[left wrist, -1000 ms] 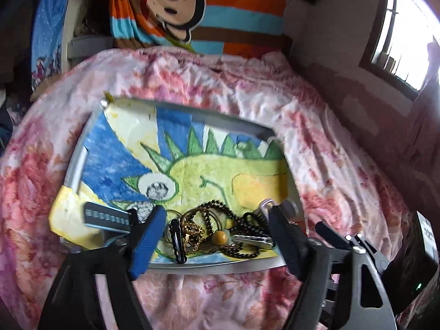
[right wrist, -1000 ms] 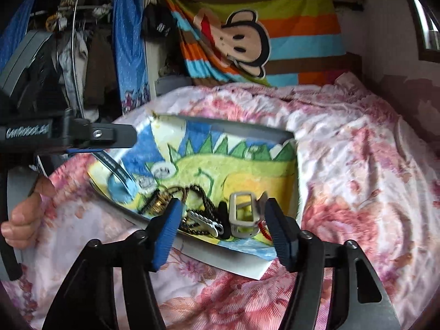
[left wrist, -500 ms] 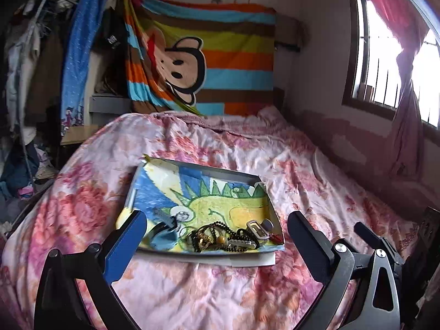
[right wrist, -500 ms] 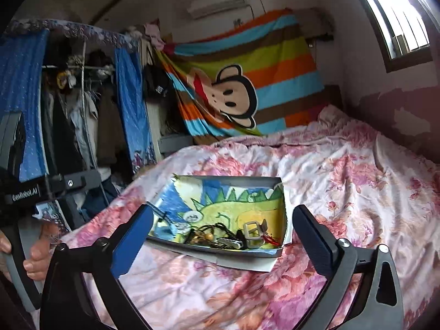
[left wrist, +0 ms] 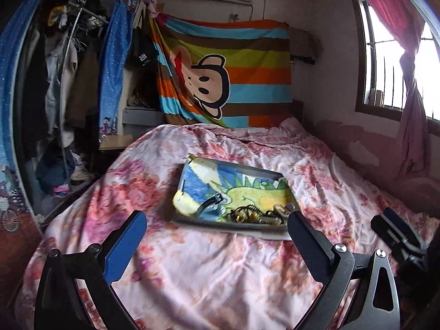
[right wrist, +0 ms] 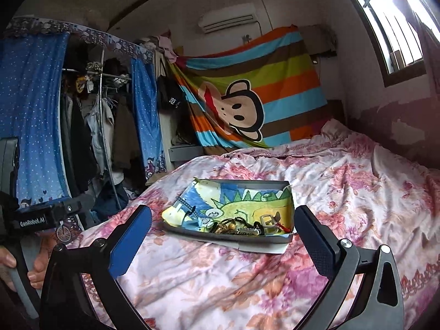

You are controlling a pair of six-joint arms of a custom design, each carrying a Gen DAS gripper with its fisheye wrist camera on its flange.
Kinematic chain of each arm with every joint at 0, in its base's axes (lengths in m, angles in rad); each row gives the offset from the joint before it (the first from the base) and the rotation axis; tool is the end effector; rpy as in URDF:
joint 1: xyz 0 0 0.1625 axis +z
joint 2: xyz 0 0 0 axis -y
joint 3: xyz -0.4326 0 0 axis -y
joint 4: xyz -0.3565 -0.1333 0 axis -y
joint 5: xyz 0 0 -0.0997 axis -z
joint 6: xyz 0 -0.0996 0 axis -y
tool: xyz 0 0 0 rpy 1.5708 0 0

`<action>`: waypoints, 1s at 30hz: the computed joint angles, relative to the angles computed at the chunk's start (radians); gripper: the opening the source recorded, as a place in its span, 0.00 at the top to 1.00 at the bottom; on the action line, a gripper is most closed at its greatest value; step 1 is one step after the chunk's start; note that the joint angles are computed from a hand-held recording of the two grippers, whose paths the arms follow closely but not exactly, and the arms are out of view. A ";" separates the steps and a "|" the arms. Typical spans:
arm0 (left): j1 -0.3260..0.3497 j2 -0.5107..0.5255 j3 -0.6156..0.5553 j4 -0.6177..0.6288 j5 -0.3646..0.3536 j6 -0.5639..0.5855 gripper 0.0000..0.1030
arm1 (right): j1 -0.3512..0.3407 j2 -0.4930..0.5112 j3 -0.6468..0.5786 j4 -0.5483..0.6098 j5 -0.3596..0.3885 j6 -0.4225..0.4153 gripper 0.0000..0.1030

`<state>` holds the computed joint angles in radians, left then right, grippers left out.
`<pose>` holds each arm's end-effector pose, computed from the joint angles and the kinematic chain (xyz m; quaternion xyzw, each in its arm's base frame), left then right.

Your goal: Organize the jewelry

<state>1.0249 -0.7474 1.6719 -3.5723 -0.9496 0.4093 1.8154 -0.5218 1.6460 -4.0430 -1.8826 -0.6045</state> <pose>-0.1743 -0.6553 0.2214 0.2365 0.7980 -0.5051 0.2284 0.2555 -0.5994 0.1329 0.2296 -0.7432 0.5849 0.2297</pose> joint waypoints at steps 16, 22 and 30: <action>0.001 -0.046 0.234 -0.244 0.044 0.034 0.00 | 0.036 0.024 0.116 -0.100 -0.090 0.000 0.02; 0.016 -0.043 0.253 -0.239 0.081 0.029 0.00 | 0.025 0.047 0.083 -0.026 -0.159 0.008 0.02; 0.030 -0.037 0.235 -0.163 0.134 0.007 0.00 | 0.011 0.055 0.072 0.025 -0.174 0.026 0.02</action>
<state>1.0546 -0.7846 1.9072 -3.7349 -0.8156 0.4166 1.8263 -0.4671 1.7176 -4.0182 -2.0563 -0.5787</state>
